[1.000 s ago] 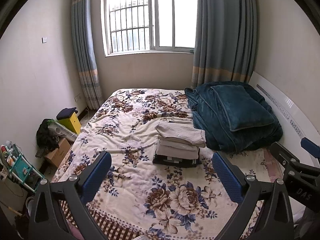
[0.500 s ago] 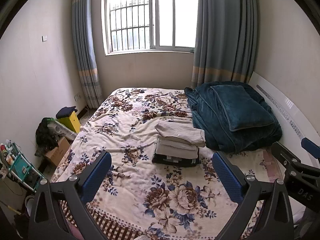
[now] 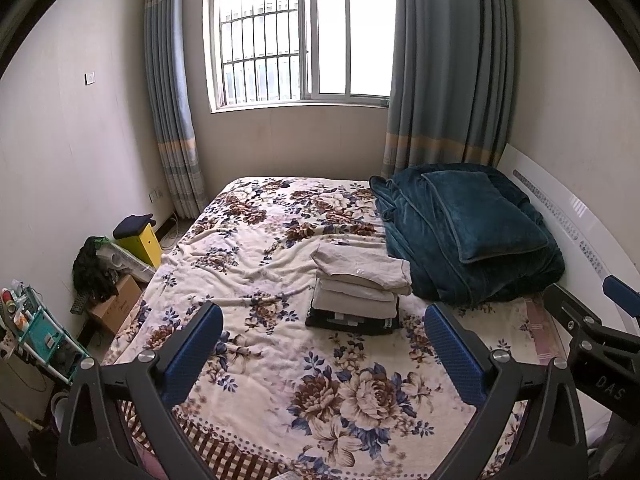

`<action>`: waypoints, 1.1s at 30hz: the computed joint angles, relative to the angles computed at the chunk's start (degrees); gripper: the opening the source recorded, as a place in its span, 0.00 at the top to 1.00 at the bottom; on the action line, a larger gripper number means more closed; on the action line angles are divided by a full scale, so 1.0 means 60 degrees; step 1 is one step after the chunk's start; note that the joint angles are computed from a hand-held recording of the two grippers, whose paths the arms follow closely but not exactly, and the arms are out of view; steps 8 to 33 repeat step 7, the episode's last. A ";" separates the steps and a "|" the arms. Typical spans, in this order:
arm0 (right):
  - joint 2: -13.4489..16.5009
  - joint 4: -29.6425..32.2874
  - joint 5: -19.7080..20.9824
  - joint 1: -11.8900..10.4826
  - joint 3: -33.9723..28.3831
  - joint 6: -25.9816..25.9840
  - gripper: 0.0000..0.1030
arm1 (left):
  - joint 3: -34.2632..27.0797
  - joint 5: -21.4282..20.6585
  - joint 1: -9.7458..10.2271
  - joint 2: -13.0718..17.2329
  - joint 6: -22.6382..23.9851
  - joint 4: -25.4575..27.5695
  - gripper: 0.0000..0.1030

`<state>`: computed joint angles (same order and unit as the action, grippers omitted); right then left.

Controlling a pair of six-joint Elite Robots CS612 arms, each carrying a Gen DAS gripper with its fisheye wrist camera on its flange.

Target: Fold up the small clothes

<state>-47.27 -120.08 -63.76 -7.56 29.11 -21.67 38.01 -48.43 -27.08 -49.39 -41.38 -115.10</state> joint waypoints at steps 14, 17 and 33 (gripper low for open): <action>-0.0035 -0.0072 -0.0012 0.0004 0.0084 0.0012 0.00 | -0.0074 0.0181 -0.0042 0.0044 -0.0013 0.0066 0.00; -0.0035 -0.0072 -0.0012 0.0004 0.0084 0.0012 0.00 | -0.0074 0.0181 -0.0042 0.0044 -0.0013 0.0066 0.00; -0.0035 -0.0072 -0.0012 0.0004 0.0084 0.0012 0.00 | -0.0074 0.0181 -0.0042 0.0044 -0.0013 0.0066 0.00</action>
